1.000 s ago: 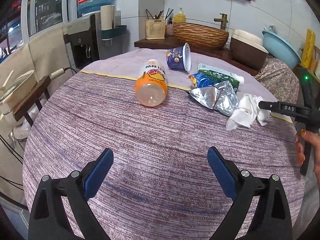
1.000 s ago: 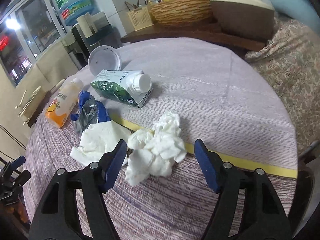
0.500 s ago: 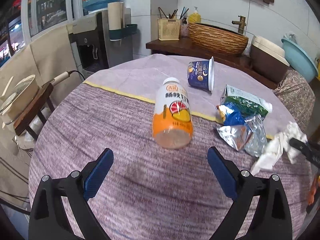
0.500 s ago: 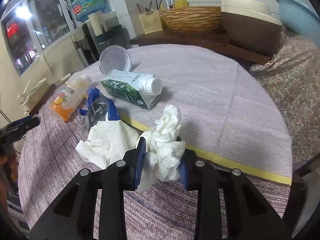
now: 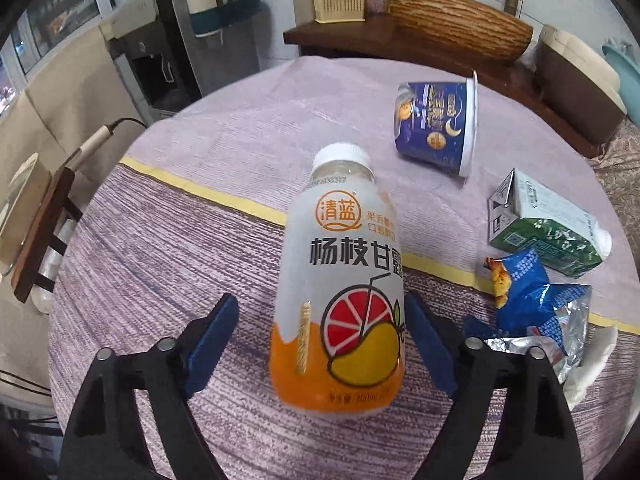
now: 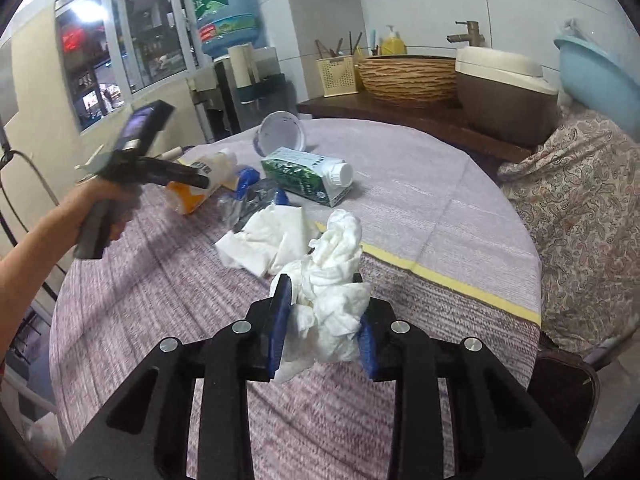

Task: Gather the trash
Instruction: 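Grasp the orange-and-white drink bottle with the left tool, then carry the tissues and drink bottle to the black bin and release both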

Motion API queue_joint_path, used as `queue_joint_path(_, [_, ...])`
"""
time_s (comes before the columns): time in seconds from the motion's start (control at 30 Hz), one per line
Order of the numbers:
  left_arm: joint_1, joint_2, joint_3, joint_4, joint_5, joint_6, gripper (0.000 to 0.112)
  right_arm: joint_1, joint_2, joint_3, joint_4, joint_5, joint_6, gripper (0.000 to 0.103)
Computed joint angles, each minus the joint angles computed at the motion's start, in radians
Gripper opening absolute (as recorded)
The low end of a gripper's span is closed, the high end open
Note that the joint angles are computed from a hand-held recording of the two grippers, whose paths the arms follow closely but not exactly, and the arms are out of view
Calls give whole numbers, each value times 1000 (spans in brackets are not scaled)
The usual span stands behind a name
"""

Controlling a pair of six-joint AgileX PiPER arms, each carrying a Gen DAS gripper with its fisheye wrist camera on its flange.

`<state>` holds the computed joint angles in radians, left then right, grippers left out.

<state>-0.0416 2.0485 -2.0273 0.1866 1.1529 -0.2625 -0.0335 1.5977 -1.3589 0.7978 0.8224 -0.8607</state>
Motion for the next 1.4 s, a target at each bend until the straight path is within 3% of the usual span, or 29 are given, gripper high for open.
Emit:
queue_joint_path(0.07, [3, 2, 14, -11, -16, -8, 63, -14, -25, 30, 22, 16, -26, 31])
queue_joint_path(0.3, [-12, -88, 175, 24, -114, -36, 61, -51, -89, 125, 92, 21, -101, 31])
queue_joint_path(0.53, [-24, -379, 601, -15, -360, -60, 60, -101, -152, 212, 168, 43, -184, 31])
queue_joint_path(0.6, [-16, -491, 739, -89, -430, -17, 60, -115, -175, 251, 186, 48, -213, 31])
queue_joint_path(0.7, [-31, -626, 885, -97, -486, -38, 60, -142, -210, 306, 228, 60, -257, 31])
queue_joint_path(0.8, [-94, -791, 1033, 1, -519, -153, 60, -169, -251, 360, 259, 68, -291, 31])
queue_joint_path(0.9, [-201, -938, 1138, 124, -510, -319, 61, -205, -299, 420, 281, 82, -330, 31])
queue_joint_path(1.0, [-405, -1067, 1213, 330, -453, -618, 60, -232, -350, 473, 291, 95, -360, 31])
queue_joint_path(1.13, [-791, -1113, 1234, 662, -235, -1018, 61, -283, -425, 547, 310, 114, -410, 31])
queue_joint_path(1.27, [-1162, -1060, 1226, 850, -5, -1317, 61, -363, -472, 603, 324, 174, -446, 31])
queue_joint_path(1.4, [-1263, -998, 1222, 891, -44, -1459, 61, -458, -507, 646, 327, 226, -488, 31])
